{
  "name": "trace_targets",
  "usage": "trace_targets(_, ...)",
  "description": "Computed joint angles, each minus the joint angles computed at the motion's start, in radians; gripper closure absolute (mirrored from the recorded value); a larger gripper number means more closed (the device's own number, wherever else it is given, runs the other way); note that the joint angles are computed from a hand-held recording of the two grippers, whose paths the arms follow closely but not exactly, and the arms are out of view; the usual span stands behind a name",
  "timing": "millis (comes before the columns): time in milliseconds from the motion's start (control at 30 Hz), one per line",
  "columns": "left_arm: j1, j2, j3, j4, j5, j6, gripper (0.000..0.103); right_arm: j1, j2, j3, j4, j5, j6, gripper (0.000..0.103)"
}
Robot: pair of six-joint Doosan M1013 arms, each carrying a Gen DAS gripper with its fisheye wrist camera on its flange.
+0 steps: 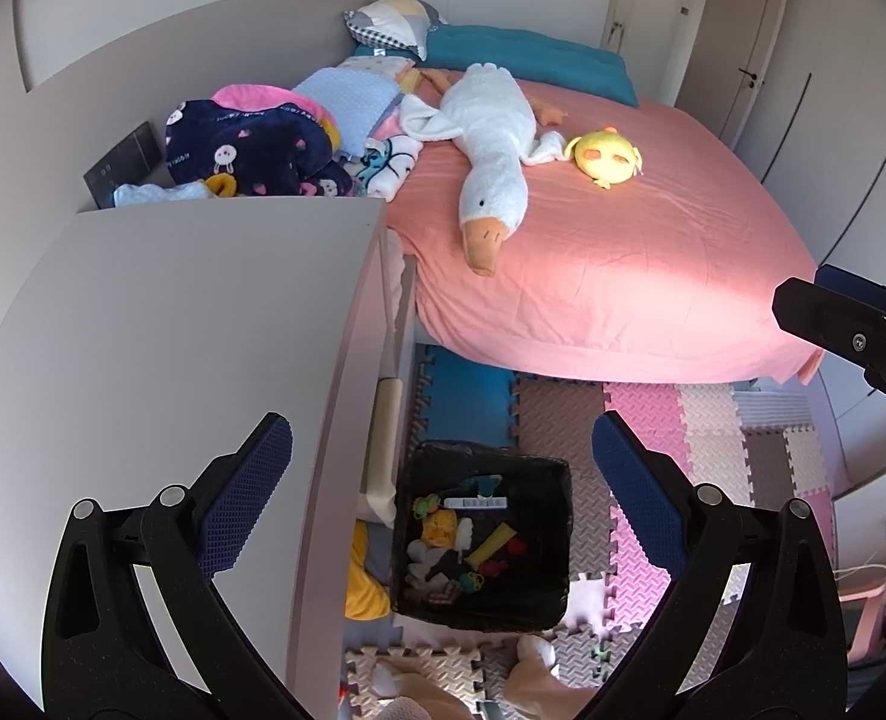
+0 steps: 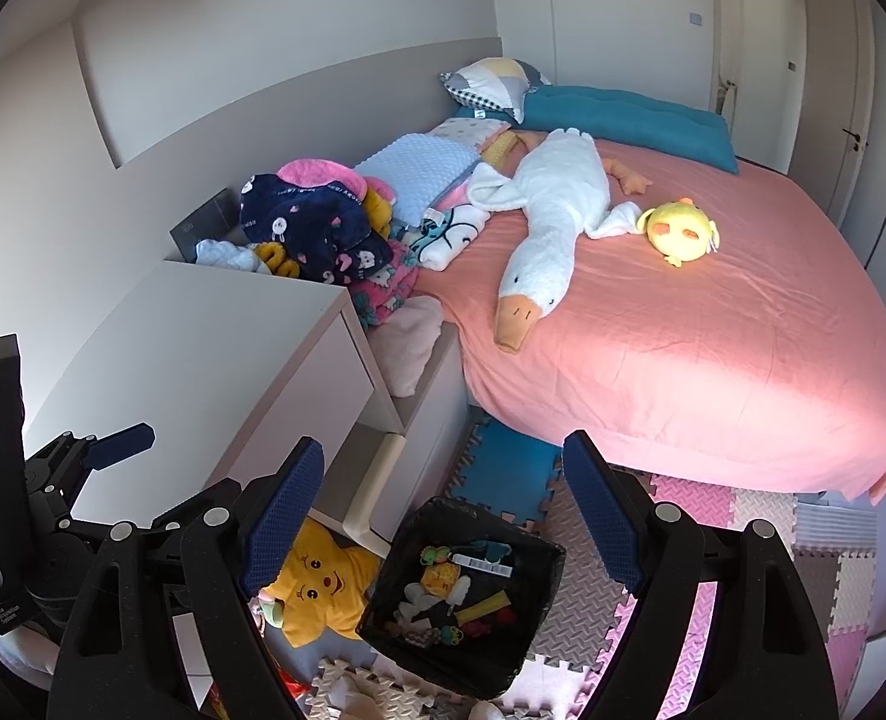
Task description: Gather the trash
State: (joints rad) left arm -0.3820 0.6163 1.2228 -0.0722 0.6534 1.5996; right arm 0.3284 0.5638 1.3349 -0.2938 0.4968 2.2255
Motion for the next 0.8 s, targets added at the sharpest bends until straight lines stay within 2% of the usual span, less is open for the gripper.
trace_targets(333,0.005,0.008,-0.014,-0.030,0.008,0.027,0.007,-0.001,0.002,-0.003,0.002,0.000,-0.004,0.021)
trace_targets(633,0.002,0.007,-0.017,-0.018,-0.011,0.025,0.007,0.000,0.003,-0.004,0.001,0.003,-0.001,0.021)
trace_targets(800,0.005,0.005,-0.015,-0.054,-0.023,0.055,0.007,0.000,0.003,-0.005,0.000,0.005,-0.001,0.021)
